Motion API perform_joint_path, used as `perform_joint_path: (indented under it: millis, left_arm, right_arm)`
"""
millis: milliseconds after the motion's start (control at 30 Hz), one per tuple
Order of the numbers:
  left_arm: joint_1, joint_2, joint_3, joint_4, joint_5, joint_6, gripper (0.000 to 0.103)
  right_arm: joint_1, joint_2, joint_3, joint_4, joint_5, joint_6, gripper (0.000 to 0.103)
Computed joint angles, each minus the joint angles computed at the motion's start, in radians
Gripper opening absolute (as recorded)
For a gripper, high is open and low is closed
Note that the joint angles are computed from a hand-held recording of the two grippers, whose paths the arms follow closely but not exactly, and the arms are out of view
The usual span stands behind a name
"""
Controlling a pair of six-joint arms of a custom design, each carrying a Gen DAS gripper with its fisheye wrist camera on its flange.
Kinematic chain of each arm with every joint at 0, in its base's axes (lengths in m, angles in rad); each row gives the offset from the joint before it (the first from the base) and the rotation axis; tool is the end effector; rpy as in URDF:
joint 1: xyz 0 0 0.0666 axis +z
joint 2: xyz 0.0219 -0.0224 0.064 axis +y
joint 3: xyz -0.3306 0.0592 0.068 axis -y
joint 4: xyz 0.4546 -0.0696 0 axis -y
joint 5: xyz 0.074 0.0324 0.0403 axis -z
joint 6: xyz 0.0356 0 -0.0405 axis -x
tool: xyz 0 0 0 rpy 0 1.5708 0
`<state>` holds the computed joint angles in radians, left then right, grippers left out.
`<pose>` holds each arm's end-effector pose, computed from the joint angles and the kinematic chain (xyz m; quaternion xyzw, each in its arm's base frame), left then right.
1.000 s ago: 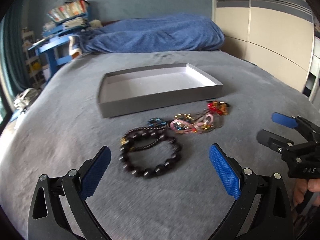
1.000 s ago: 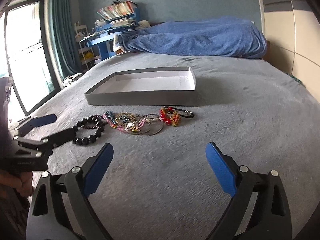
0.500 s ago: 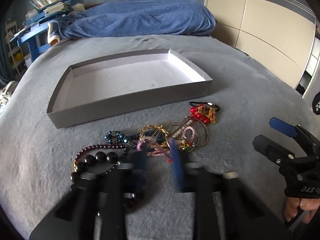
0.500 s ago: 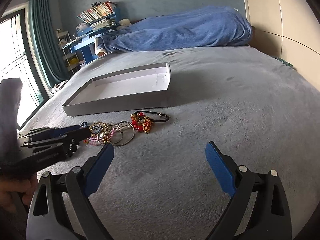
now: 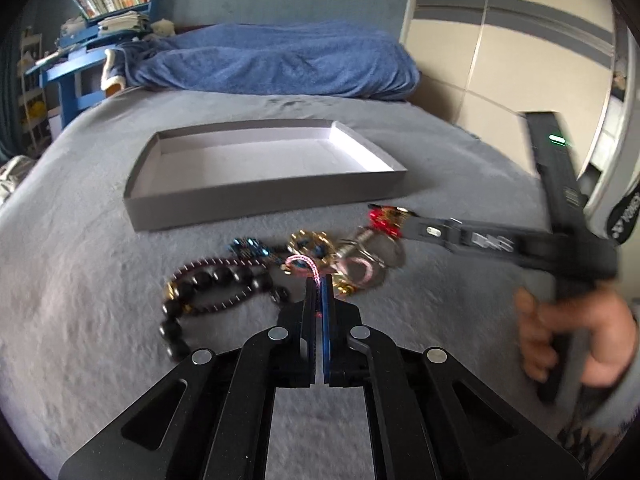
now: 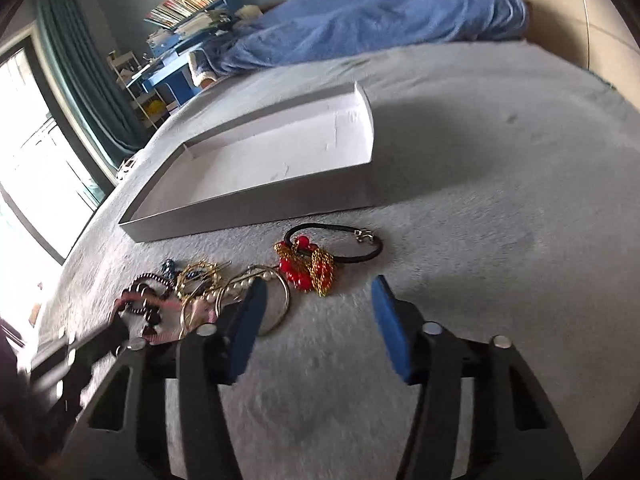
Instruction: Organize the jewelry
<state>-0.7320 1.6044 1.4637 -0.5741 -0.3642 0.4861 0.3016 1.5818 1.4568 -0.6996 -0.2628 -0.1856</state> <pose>0.4783 -0.4132 0.3245 0.0351 0.8972 -0.0984 0.4290 0.5875 0.1920 0.3240 -0.1012 0.9189 0.2056 0.3213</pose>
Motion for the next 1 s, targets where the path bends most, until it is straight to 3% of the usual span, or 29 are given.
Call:
perform_joint_path:
  millis: [100,233,367,733,900,1000]
  left_arm:
    - [-0.01,-0.003,-0.013,0.019,-0.014,-0.016,0.003]
    - [-0.01,-0.004,-0.02,0.037,-0.006,-0.023,0.003]
    - [0.001,-0.016,-0.038,0.045,0.009,0.02,0.003]
    - [-0.003,-0.021,-0.045,0.055,-0.001,0.01,0.003]
    - [-0.001,-0.027,-0.054,0.061,0.006,0.013,0.003]
    - [-0.001,-0.031,-0.059,0.065,0.008,0.015,0.003]
  right_arm:
    - [0.01,0.034,0.034,-0.018,0.008,0.008,0.042]
    - [0.01,0.049,0.047,-0.013,0.008,-0.012,0.022]
    - [0.008,0.007,-0.003,0.039,-0.009,-0.023,0.019]
    - [-0.016,-0.163,-0.118,0.125,-0.048,-0.026,0.019]
    - [-0.042,-0.151,-0.094,0.048,-0.121,-0.036,0.019]
    - [-0.043,-0.123,-0.081,-0.03,-0.109,-0.005,0.019]
